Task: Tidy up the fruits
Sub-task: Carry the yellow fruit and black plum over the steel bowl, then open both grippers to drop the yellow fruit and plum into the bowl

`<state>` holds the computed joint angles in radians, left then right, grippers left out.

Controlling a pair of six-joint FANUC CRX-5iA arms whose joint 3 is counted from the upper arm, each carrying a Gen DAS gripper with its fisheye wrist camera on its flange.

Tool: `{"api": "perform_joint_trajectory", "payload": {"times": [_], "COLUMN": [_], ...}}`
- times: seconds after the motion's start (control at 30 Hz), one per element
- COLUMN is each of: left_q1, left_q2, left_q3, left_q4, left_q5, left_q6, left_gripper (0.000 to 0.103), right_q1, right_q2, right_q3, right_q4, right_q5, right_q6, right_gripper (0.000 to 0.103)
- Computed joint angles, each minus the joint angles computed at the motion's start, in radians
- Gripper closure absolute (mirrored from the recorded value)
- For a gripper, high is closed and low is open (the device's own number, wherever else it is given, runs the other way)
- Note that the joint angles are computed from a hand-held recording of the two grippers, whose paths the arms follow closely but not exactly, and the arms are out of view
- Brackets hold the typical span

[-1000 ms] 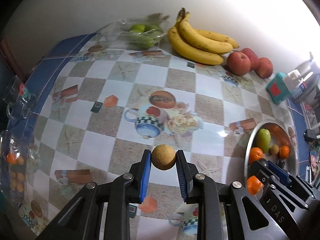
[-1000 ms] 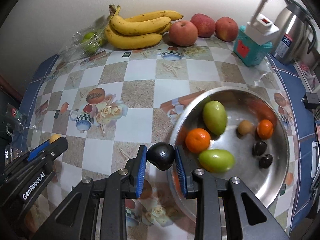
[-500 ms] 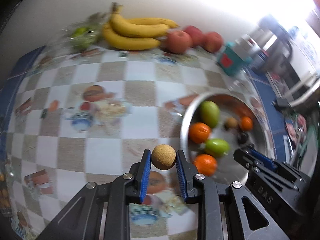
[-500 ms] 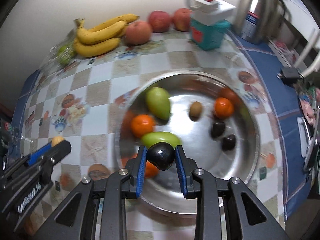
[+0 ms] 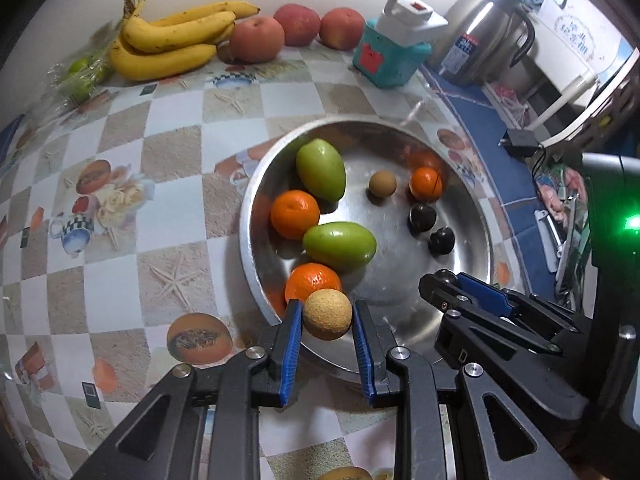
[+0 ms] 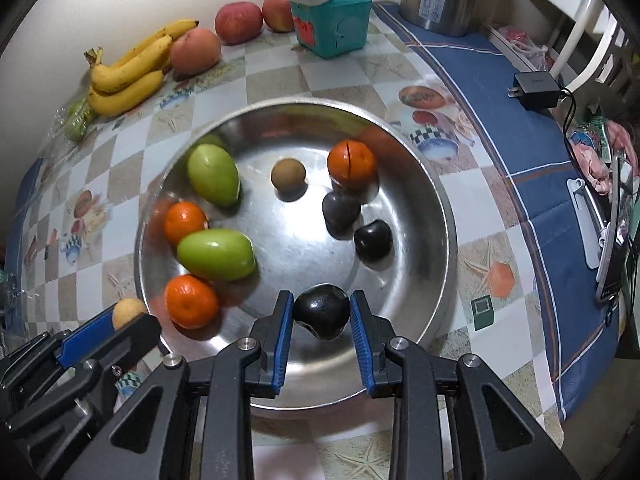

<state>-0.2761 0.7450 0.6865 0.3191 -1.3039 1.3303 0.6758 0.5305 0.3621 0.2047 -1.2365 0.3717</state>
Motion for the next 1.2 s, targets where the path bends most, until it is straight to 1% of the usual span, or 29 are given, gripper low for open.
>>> {"api": "perform_joint_trajectory", "payload": {"times": [0.13,0.47,0.9,1.03,1.13,1.2], "left_q1": [0.001,-0.001,-0.004,-0.001,0.003,0.007], "left_q2": [0.026,0.057,0.076,0.078,0.075,0.07], "left_q3": [0.03,0.069,0.094,0.097,0.09,0.083], "left_q4": [-0.003,-0.006,-0.006,0.002,0.011,0.018], "left_q5": [-0.037,-0.086,-0.113,-0.118,-0.118,-0.115], "left_q6": [0.033,0.046,0.05,0.052,0.053,0.052], "left_gripper": [0.076,0.076,0.074,0.074,0.07,0.064], "right_q1": [-0.001,-0.008,-0.013,-0.017,-0.017,-0.018], "right_q2": [0.011,0.026,0.025,0.038,0.041,0.041], "right_q3": [0.009,0.024,0.022,0.039,0.044,0.042], "right_q4": [-0.018,-0.041,-0.061,-0.07,-0.075,-0.078], "right_q5": [-0.008,-0.026,-0.036,-0.04,-0.043,-0.044], "right_q6": [0.019,0.037,0.04,0.047,0.051,0.053], "right_gripper": [0.073,0.073,0.073,0.073,0.073,0.072]}}
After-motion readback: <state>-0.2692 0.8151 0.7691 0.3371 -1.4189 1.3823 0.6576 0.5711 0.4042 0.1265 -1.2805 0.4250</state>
